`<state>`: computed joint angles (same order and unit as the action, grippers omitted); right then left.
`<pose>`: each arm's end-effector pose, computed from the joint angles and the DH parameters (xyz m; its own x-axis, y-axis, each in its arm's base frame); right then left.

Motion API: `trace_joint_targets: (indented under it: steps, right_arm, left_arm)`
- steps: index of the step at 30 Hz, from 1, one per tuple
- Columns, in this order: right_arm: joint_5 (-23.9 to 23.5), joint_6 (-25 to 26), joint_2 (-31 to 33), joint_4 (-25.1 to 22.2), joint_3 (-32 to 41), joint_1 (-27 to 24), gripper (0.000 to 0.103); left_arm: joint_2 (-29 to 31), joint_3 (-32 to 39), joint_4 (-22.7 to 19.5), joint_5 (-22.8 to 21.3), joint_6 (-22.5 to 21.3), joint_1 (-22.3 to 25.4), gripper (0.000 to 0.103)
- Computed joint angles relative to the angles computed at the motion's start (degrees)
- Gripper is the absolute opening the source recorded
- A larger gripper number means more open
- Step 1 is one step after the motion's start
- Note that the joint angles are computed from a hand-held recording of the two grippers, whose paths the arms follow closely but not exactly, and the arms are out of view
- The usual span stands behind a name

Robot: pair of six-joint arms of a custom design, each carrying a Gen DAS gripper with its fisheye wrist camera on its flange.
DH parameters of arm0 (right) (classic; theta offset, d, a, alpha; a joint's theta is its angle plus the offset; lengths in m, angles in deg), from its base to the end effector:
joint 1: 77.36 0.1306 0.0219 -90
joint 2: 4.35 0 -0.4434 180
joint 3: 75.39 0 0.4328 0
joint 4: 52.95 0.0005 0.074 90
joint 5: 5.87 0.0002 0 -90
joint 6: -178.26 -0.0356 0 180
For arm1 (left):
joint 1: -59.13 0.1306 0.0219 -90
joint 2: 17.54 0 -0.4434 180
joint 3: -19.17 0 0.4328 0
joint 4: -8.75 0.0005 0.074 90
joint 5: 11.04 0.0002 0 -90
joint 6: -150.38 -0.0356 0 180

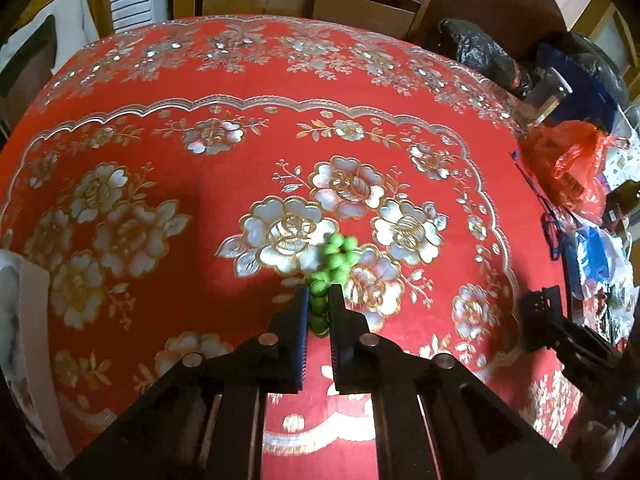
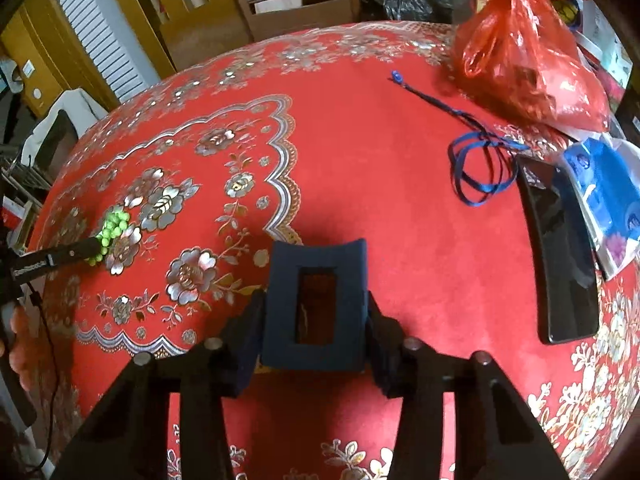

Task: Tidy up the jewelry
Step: 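Grasp the lime-green bead bracelet with the left tool while the right tool grasps the dark blue claw clip, then carry the green bracelet with the left tool while the right tool carries the claw clip to the box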

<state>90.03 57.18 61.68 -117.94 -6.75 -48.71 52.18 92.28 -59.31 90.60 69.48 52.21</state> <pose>0.2869 0.1520 0.4584 -0.8906 0.0986 -0.4441 0.0288 0.9865 0.1613 0.3432 -0.0494 0.4736 -0.9182 -0.0446 -0.3936 0.0592 0.9670 -0.2477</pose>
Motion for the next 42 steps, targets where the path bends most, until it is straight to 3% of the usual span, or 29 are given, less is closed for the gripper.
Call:
trace_joint_targets:
  steps: [12,19,28,38,42]
  right_arm:
    - [-1.89,-0.26,-1.68,0.50,2.61,3.53,0.047]
    - [-3.16,0.07,0.04,2.08,5.28,7.82,0.047]
    - [-5.09,-0.12,5.12,5.74,8.59,16.27,0.047]
    - [-9.07,1.71,13.43,9.36,14.92,25.63,0.047]
    - [-10.70,3.14,17.06,10.21,18.08,28.98,0.047]
  left_arm:
    - [-5.10,2.18,-4.38,3.63,-1.69,3.66,0.023]
    - [-8.04,4.28,-8.74,6.04,-4.50,10.57,0.023]
    - [-11.69,6.37,-14.66,8.49,-13.08,26.26,0.023]
    - [-13.12,6.85,-21.79,12.42,-27.82,49.99,0.023]
    - [-13.14,6.23,-24.14,13.21,-32.50,57.07,0.023]
